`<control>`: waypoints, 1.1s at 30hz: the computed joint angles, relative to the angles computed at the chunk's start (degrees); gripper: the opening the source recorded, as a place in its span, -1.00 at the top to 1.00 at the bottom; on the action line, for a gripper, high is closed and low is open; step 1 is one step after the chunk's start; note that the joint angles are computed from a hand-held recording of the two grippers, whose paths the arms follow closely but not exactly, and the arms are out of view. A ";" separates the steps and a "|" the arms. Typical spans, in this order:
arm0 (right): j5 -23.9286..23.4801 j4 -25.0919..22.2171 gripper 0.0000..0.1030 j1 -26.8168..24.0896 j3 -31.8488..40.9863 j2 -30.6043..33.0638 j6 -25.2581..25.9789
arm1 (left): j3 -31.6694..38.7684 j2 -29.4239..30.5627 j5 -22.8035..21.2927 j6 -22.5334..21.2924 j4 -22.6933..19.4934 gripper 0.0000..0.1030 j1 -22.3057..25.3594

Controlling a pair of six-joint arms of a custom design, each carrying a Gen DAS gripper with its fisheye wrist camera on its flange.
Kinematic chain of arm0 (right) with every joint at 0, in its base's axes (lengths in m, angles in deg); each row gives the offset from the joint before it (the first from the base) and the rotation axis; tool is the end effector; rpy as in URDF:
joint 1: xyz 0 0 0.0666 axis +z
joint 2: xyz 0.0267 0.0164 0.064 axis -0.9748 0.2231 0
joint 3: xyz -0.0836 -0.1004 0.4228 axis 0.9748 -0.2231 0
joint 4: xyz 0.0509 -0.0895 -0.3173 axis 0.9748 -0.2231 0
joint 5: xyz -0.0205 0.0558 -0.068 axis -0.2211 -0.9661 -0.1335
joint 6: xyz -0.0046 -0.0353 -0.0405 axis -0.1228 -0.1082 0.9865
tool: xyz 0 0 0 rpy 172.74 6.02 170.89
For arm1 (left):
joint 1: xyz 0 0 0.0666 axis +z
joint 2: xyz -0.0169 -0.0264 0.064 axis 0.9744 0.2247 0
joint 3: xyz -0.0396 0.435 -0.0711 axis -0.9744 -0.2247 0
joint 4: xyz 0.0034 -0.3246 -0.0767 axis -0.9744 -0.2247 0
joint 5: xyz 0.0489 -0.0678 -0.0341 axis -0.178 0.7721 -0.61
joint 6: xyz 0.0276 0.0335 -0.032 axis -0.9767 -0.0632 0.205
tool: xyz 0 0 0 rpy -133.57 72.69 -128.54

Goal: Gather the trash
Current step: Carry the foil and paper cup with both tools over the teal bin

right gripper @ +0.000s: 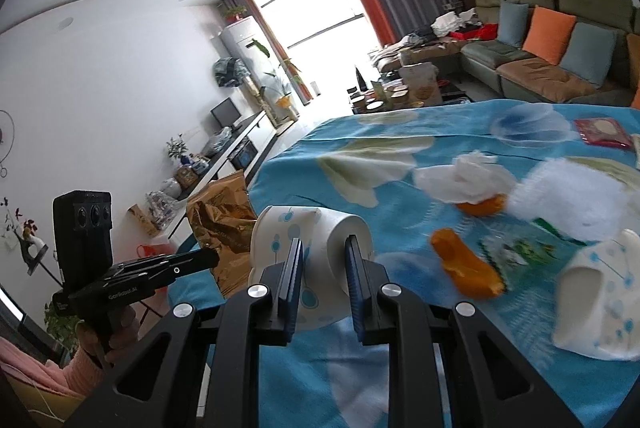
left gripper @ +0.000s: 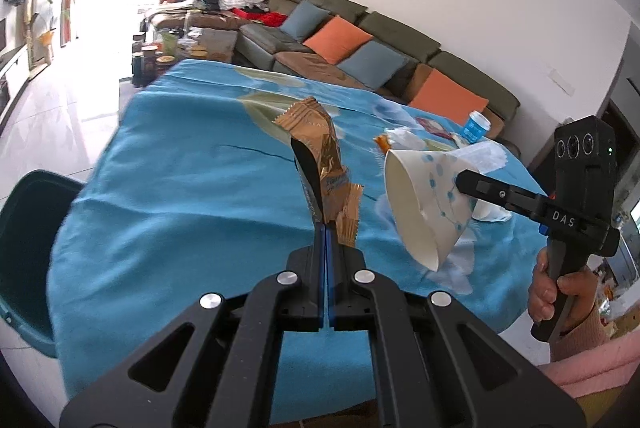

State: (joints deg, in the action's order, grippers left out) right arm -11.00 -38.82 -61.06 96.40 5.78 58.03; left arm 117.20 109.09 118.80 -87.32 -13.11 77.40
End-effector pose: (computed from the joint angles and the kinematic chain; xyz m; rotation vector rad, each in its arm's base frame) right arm 0.3460 0.1026 0.4347 0.1544 2.1449 0.5512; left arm 0.4747 -0.0219 0.4475 0.7288 2.2318 -0.7784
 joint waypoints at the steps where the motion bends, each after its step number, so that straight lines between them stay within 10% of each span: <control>1: -0.11 0.05 0.62 0.25 0.32 0.34 0.08 | 0.13 0.01 -0.04 -0.02 -0.07 0.98 0.55; 33: -9.50 -3.59 0.62 8.64 21.87 19.26 6.17 | 4.00 1.99 -3.50 6.68 4.13 0.98 16.12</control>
